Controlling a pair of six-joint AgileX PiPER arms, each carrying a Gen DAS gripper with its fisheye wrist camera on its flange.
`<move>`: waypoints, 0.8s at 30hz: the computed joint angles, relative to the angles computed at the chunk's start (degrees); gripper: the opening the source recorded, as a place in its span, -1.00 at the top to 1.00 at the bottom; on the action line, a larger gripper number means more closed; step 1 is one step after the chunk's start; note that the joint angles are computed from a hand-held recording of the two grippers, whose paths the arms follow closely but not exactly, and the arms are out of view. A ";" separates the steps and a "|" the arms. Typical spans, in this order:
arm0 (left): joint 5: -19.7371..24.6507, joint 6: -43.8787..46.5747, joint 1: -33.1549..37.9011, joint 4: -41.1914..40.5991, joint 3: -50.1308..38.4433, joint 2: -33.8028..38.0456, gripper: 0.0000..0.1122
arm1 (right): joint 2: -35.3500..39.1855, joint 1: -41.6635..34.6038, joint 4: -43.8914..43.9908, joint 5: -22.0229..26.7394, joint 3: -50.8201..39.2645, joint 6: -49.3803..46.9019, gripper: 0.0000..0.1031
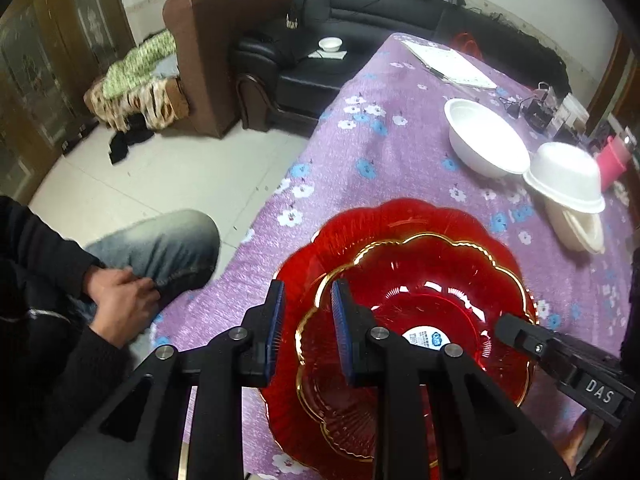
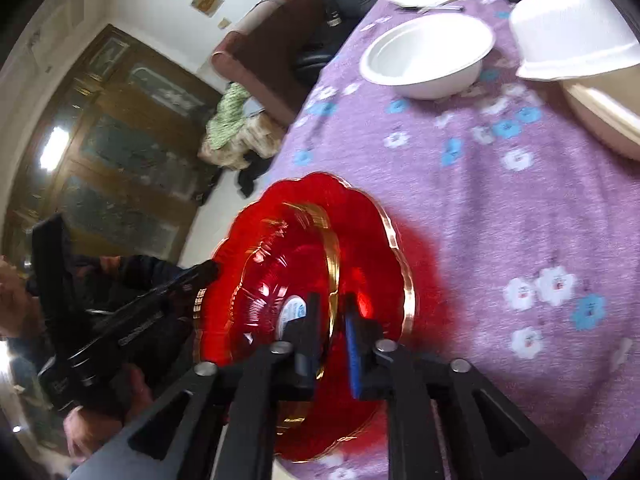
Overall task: Organize plates and bowls
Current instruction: 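Move the right tool to the stack of white foam plates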
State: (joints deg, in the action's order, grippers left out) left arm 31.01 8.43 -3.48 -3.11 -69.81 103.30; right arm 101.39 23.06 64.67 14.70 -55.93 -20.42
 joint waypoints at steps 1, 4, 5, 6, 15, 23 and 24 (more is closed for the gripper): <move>-0.57 -1.08 -0.18 1.17 0.54 -0.56 0.62 | -0.24 0.19 0.53 -0.14 0.28 -0.73 0.68; -0.97 1.55 0.47 -1.55 1.59 -2.16 0.62 | -1.92 0.58 -2.12 -1.01 1.57 1.69 0.67; -1.13 2.55 0.52 -2.40 2.28 -3.01 0.62 | -2.66 0.93 -6.04 -1.83 1.88 5.04 0.65; -1.34 3.75 0.37 -3.34 3.11 -3.98 0.62 | -4.13 1.68 -10.32 -3.24 3.03 8.95 0.60; -0.46 11.52 -4.79 -11.92 8.35 -10.51 0.62 | -14.72 -0.49 12.66 -5.57 15.16 -13.99 0.59; 1.49 12.44 -12.06 -14.49 9.49 -12.91 0.62 | -24.54 -15.65 17.91 -2.21 25.27 -22.24 0.59; 1.64 12.27 -12.83 -14.53 9.45 -13.00 0.62 | -26.02 -17.75 13.90 -2.83 25.56 -19.01 0.58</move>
State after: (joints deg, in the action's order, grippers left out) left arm 32.65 20.69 -16.31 -17.64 -60.36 90.29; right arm 75.37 5.31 78.57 11.87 -30.36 -39.44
